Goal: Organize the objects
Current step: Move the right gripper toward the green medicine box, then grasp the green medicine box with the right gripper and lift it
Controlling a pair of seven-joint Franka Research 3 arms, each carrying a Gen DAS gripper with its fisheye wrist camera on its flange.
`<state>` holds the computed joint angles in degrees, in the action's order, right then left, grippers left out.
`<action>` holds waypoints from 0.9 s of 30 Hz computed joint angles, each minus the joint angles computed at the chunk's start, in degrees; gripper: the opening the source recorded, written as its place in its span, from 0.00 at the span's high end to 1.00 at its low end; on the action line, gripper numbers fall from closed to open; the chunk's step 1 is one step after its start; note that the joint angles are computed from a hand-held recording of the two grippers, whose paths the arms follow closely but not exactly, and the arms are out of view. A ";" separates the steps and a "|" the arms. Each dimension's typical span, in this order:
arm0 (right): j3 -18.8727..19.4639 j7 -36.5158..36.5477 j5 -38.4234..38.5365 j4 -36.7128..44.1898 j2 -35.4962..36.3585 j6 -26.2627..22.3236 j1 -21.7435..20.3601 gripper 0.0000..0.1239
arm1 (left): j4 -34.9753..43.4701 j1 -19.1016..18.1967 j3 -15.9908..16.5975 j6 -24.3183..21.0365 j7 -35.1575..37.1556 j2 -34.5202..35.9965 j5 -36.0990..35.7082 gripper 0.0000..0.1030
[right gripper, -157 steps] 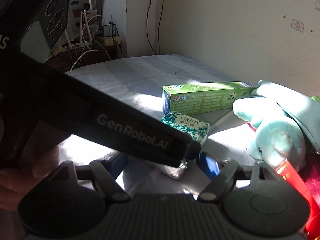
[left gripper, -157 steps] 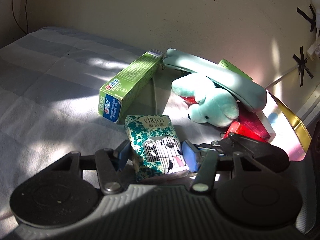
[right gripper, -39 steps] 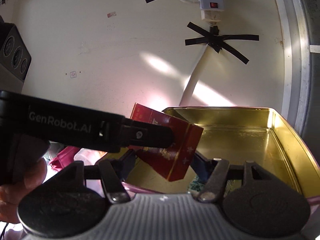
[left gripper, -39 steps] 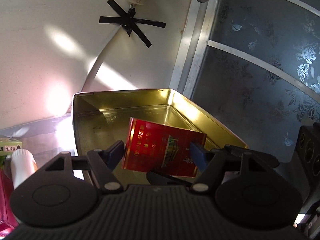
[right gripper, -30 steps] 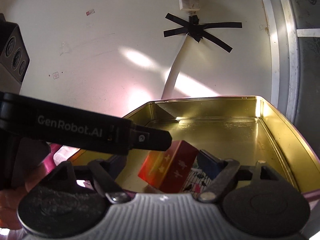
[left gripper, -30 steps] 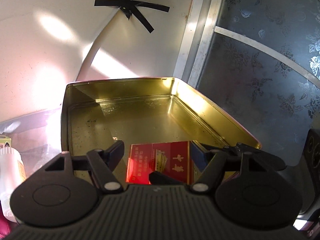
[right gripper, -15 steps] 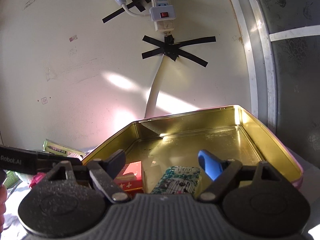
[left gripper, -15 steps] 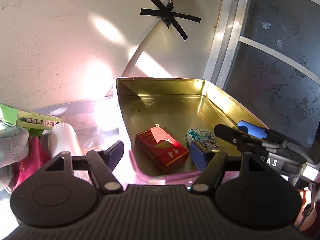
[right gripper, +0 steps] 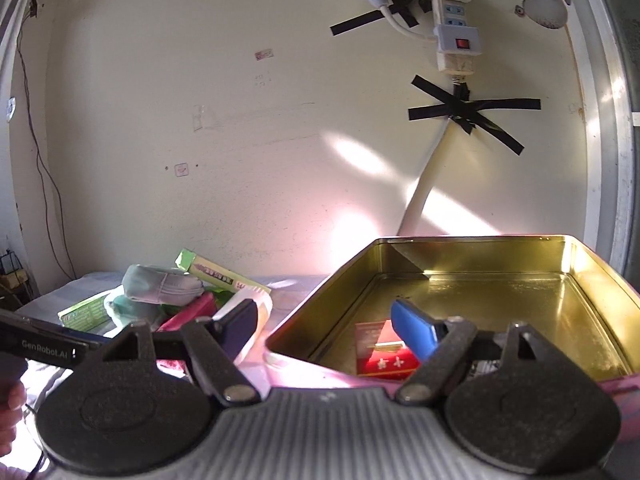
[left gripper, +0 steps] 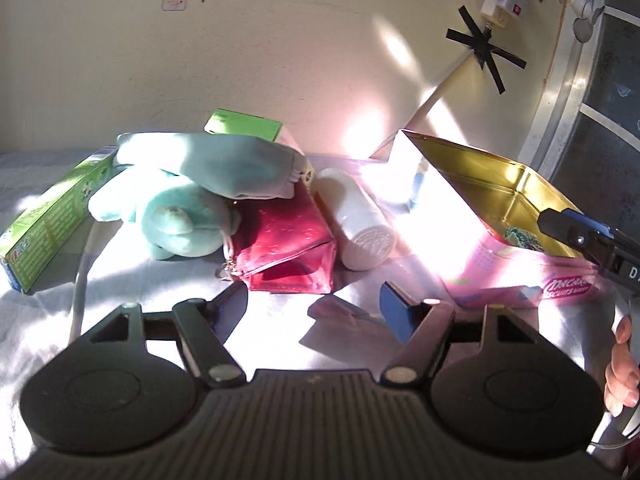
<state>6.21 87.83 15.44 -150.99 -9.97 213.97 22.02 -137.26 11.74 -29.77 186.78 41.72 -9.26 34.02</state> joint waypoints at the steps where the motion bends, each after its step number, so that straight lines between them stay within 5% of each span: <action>1: -0.94 -0.93 -0.20 0.84 0.46 -0.75 1.87 0.38 | -0.55 3.95 -2.98 0.29 -1.46 -0.87 0.58 0.28; 4: -11.31 -4.76 0.01 3.72 2.22 -3.64 14.94 0.38 | -3.12 17.37 -13.17 2.03 -3.78 -5.04 -1.07 0.28; 7: -13.18 -3.78 -3.55 7.42 4.71 -6.90 17.78 0.38 | -5.26 28.23 -21.45 3.49 -4.23 -9.54 -5.10 0.28; 9: -8.93 -4.05 -5.72 10.48 6.75 -8.50 13.98 0.39 | -6.18 31.60 -23.59 3.91 -4.15 -10.95 -7.69 0.28; 13: 5.79 11.91 -25.00 21.35 11.61 -16.10 -4.58 0.40 | -7.97 33.65 -24.25 6.86 -3.42 -9.62 -12.25 0.28; 15: 14.74 19.49 -37.03 30.80 16.17 -23.33 -14.42 0.39 | -7.53 29.10 -19.86 5.32 -2.68 -6.93 -13.01 0.28; 16: 18.97 17.25 -37.46 35.80 19.16 -28.04 -17.35 0.39 | -7.87 26.72 -17.33 6.28 -2.35 -6.07 -13.27 0.28; 18: 21.44 15.59 -40.73 45.81 25.25 -36.80 -17.71 0.39 | -8.81 23.22 -13.87 7.42 -1.83 -5.75 -13.91 0.27; 20: 17.32 8.76 -36.26 55.82 30.82 -45.67 -11.34 0.39 | -9.05 20.99 -11.86 8.07 -0.88 -5.17 -14.56 0.23; 23: 5.13 -2.65 -23.84 70.83 39.04 -57.44 1.60 0.38 | -8.96 17.80 -9.14 8.61 1.03 -4.18 -14.99 0.22; 25: 2.71 -0.24 -28.52 79.41 44.09 -64.74 4.30 0.39 | -8.91 15.21 -6.83 8.53 2.08 -3.69 -15.02 0.22; 27: 0.04 -1.40 -24.52 81.82 45.77 -67.61 6.00 0.42 | -8.86 12.73 -4.57 8.42 3.00 -3.28 -15.19 0.22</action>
